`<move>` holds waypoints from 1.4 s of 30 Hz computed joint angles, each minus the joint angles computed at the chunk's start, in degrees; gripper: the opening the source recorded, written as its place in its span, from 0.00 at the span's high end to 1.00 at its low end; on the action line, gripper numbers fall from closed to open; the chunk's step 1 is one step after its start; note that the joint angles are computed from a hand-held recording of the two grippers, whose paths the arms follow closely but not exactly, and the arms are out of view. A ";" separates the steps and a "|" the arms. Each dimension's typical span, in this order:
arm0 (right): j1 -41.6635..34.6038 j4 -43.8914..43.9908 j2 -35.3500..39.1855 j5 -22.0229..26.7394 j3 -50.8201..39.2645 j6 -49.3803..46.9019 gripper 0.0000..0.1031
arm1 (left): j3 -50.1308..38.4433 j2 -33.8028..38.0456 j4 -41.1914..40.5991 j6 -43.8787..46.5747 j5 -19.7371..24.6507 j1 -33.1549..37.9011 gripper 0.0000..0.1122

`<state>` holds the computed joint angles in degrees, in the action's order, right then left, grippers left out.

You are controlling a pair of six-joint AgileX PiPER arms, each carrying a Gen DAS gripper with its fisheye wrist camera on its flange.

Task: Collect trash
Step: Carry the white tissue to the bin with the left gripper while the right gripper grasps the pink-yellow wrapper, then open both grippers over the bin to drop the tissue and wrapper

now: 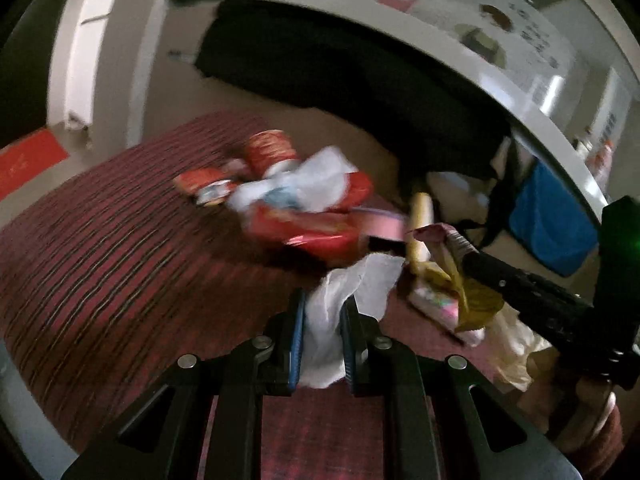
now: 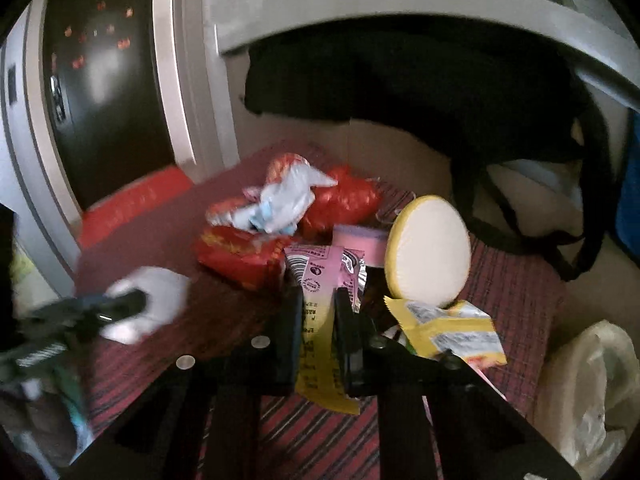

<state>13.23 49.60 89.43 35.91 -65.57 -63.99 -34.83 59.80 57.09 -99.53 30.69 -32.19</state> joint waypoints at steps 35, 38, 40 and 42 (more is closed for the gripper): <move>-51.20 10.78 22.35 21.60 -29.68 -5.79 0.86 | -108.53 79.58 -34.93 53.44 17.56 -12.52 0.84; -50.82 10.25 23.82 21.63 -30.81 -5.05 0.86 | -116.18 83.78 -37.69 56.35 21.12 -11.73 0.84; -50.64 10.05 24.55 21.82 -31.33 -4.63 0.86 | -118.21 85.05 -38.25 57.01 22.02 -11.50 0.84; -49.89 9.56 25.20 21.25 -31.98 -3.94 0.86 | -120.98 86.42 -39.07 58.12 23.35 -11.38 0.84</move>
